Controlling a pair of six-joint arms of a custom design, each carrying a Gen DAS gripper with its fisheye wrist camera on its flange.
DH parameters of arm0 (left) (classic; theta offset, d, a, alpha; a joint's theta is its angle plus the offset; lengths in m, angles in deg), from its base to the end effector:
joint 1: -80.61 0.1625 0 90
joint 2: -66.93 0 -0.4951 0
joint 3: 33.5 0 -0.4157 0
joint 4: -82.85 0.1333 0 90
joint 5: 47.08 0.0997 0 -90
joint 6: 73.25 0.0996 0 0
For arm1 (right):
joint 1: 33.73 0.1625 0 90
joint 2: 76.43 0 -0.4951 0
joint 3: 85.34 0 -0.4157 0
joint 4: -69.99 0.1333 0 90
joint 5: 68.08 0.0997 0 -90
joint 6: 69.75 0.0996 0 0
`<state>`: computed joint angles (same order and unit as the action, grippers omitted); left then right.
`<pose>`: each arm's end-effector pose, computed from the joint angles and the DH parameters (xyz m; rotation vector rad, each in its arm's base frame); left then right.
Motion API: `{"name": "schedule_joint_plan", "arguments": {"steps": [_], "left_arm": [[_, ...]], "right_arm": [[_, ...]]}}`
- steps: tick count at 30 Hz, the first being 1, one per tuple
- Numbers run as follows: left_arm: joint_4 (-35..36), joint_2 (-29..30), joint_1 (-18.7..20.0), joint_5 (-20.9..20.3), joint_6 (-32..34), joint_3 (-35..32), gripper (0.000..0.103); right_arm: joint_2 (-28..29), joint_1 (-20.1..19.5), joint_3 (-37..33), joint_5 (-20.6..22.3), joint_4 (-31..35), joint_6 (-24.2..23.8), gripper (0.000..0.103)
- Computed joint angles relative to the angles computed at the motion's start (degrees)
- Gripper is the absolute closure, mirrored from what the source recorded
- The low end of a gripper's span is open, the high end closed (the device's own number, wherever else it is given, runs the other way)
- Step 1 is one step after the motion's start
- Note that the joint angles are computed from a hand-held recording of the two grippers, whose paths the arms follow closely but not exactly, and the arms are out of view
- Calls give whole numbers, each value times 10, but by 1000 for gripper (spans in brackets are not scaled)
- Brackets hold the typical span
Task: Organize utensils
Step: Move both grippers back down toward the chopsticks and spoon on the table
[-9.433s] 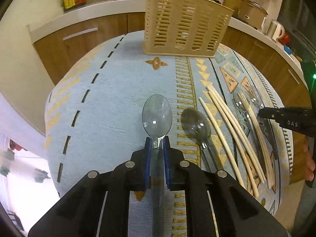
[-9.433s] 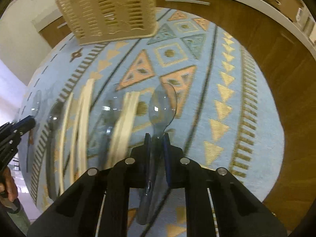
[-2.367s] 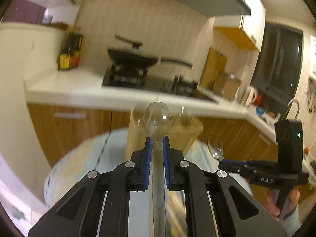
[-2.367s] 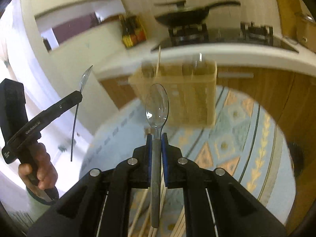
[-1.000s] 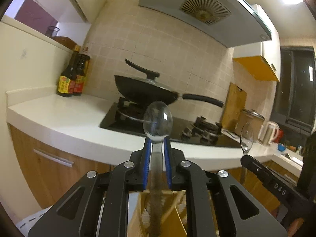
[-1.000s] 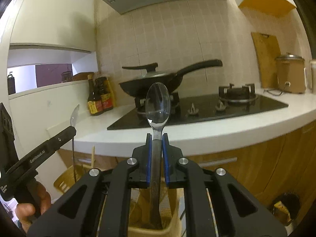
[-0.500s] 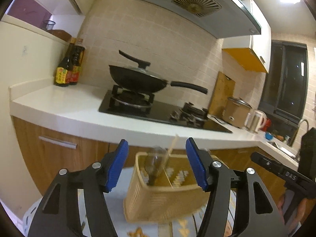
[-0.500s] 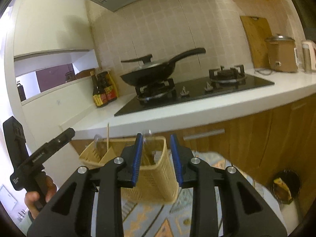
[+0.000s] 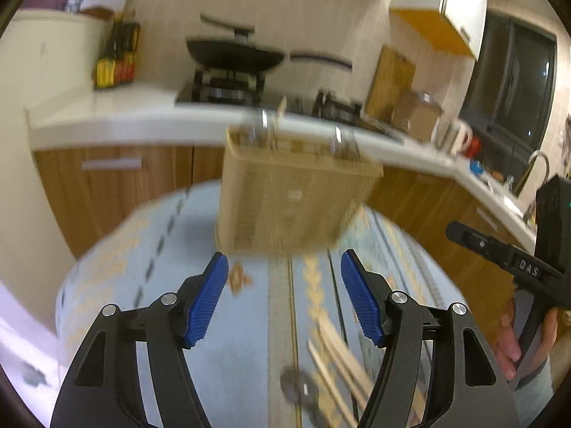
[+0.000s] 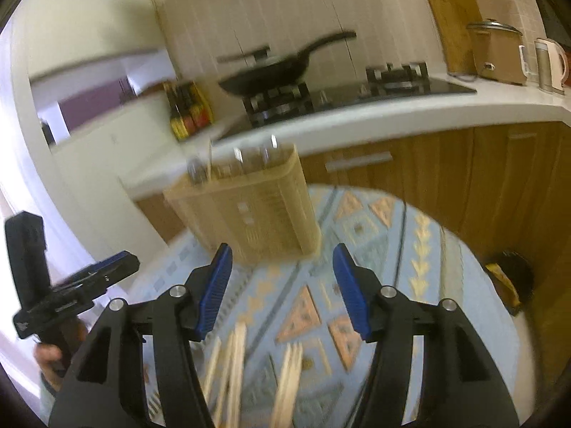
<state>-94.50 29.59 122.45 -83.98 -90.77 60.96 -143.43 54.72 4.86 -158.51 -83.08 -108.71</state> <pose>-0.4059 -0.6493 0.1122 0.3175 2.3687 -1.1792 0.1131 -0.7192 0.4420 0.8767 -2.6011 0.9304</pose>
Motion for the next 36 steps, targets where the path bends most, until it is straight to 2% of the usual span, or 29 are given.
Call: {"name": "schedule_joint_plan", "arguments": {"steps": [4,5,6,8,9,16,21,23,25,29,34,36], "left_arm": [[125,-16,0,-20,-100,20,40],[154,-18,0,-28,-117,21,41],[192,-20,1,-44,-135,23,43],[234,-22,1,-55,-158,28,48],[248,-22,1,-59,-166,30,48],[271,-19,1,-90,-192,38,48],[299,-9,-1,-81,-199,25,48],[328,-3,-4,-64,-203,16,48],[356,1,-7,-53,-207,6,48],[377,2,-5,-57,-214,-1,48],[397,2,-5,-59,-226,-7,48],[406,3,-6,-56,-233,-11,48]], "right_arm": [[-4,-1,4,-74,68,25,49],[-1,0,2,-110,94,31,49],[1,1,1,-133,108,33,54],[6,3,3,-185,138,37,62],[6,2,6,-198,151,36,68],[3,3,31,-227,172,31,78],[3,8,52,-251,140,5,79],[2,7,52,-261,138,7,80],[1,4,46,-261,153,14,83],[3,4,31,-263,180,38,84],[5,11,26,-268,209,46,84],[6,14,30,-280,199,32,84]]}}
